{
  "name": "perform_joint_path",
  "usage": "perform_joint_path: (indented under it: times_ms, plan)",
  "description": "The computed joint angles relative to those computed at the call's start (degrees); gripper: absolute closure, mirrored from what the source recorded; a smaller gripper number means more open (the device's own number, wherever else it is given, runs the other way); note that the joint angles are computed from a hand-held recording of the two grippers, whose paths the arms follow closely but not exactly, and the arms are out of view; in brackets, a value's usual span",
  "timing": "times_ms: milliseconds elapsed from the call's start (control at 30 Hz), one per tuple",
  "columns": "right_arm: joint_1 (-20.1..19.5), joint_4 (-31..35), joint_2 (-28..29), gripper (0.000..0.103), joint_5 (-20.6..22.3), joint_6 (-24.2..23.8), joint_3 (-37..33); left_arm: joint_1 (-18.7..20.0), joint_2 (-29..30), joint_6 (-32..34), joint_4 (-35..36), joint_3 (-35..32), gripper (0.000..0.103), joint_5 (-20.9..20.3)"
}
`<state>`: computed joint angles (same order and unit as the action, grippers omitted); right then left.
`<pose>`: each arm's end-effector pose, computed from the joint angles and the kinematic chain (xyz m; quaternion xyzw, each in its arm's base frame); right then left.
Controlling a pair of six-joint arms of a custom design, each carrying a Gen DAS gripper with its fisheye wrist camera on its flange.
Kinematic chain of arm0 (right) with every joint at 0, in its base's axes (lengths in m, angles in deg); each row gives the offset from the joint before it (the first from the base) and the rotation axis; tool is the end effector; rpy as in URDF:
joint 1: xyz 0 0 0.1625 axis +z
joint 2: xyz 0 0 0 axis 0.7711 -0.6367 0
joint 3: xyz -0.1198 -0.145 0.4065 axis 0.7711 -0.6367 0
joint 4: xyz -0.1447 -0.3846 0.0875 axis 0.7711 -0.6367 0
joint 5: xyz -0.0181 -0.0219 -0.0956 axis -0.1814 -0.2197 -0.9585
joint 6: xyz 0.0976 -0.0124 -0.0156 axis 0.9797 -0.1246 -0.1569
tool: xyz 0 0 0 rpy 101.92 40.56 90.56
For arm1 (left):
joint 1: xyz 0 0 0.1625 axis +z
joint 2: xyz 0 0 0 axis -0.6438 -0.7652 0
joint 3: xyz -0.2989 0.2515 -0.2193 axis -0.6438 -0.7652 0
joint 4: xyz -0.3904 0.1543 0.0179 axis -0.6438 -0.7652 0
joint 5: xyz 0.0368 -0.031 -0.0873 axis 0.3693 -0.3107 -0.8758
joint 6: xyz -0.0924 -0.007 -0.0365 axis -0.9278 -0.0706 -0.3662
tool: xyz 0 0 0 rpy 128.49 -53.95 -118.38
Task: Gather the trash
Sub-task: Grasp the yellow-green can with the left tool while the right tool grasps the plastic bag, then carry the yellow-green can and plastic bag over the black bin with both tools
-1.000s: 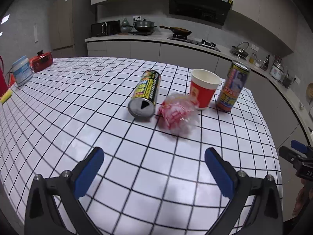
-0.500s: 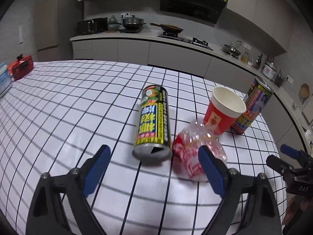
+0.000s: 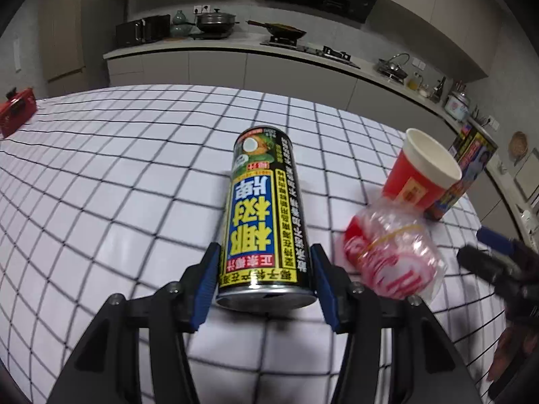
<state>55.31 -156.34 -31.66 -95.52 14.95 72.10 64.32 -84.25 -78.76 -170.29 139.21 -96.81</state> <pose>0.1835 -0.3900 0.4318 0.0960 -0.8819 0.3507 0.3000 -0.4606 -0.4275 0.1342 0.2329 0.9019 -0.2680 0.2460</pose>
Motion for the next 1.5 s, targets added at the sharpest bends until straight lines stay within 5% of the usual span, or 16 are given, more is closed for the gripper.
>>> perform_joint_path:
  times_ms: [200, 433, 467, 500, 1000, 1500]
  plan:
    - [1.8, -1.6, 3.1, 0.002, 2.6, 1.5, -0.5, -2.0, -6.8, -7.5, 5.3, 5.7, 0.049, 2.9]
    - [0.6, 1.5, 8.6, 0.021, 4.6, 8.5, -2.1, -2.7, -8.6, -11.3, 7.5, 7.0, 0.049, 3.4]
    - [0.1, 2.0, 8.7, 0.042, 5.6, 9.5, -2.0, -2.7, -8.6, -11.2, 7.3, 7.0, 0.049, 3.5]
    - [-0.2, 2.3, 8.6, 0.049, 6.5, 10.0, -1.9, -2.8, -8.6, -11.2, 7.4, 7.1, 0.049, 3.6]
    - [3.4, 1.8, 3.0, 0.051, 3.8, 5.2, 2.3, -5.8, -8.1, -12.0, 6.4, 7.9, 0.049, 3.3]
    - [1.1, 9.1, -12.2, 0.051, 3.2, 2.6, 7.4, -11.0, -3.8, -16.1, 7.9, 6.8, 0.049, 0.3]
